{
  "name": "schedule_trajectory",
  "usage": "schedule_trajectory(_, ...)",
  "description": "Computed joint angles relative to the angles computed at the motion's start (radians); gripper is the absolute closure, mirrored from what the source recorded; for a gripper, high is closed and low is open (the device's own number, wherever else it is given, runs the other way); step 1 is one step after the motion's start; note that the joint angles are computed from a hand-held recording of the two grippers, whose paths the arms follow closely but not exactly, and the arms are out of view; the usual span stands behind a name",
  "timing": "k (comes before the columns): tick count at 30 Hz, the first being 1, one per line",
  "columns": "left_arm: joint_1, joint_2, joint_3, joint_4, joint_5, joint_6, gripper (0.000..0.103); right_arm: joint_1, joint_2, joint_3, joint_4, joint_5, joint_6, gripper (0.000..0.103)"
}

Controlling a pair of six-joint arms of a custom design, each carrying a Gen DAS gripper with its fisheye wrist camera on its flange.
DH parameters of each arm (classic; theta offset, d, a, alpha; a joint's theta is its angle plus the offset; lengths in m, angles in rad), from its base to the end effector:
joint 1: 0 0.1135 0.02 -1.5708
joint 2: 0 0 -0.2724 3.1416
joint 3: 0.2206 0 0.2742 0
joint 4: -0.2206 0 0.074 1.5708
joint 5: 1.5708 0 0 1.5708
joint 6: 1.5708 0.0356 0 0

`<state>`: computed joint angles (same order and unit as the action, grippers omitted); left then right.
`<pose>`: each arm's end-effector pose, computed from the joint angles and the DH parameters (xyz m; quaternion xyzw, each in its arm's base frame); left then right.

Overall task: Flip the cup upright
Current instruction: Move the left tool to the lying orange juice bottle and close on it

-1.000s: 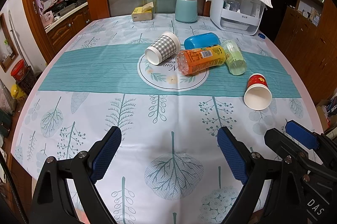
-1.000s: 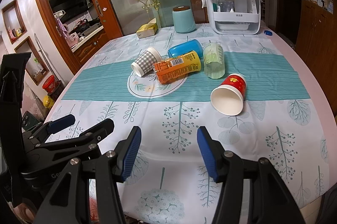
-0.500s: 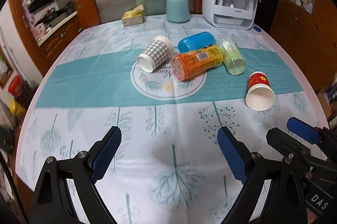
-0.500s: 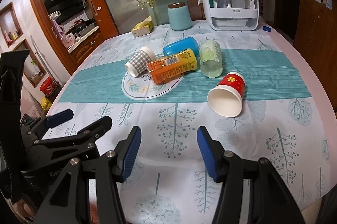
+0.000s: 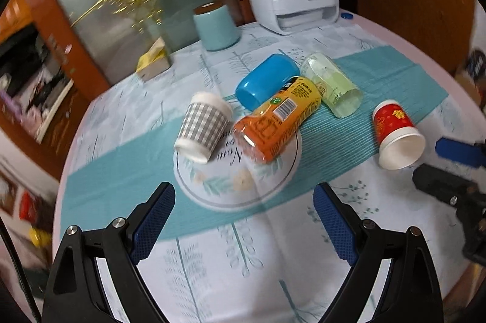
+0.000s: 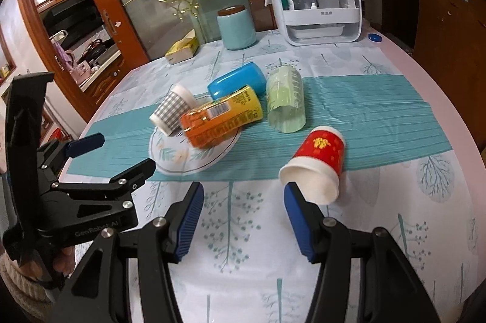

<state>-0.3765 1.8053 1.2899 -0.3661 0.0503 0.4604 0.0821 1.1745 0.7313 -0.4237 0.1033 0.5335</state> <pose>0.3856 -0.1544 0.2142 0.3901 0.8563 -0.0095 0.3385 0.2525 0.0171 0.2208 0.2271 0.9097 0.0581 0.3428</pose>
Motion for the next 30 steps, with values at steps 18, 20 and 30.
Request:
schedule_trajectory(18,-0.097,0.389,0.46,-0.148,-0.035,0.195,0.012,-0.127,0.244,0.077,0.121,-0.067,-0.03,0.047)
schedule_trajectory(20,-0.104,0.425,0.505,-0.166,-0.048,0.211,0.012,-0.136,0.261,0.086,0.129,-0.071,-0.029,0.047)
schedule_trajectory(30,-0.123,0.616,0.771,-0.311,-0.091,0.24,0.013,-0.154,0.308,0.116,0.134,-0.085,-0.038,0.047)
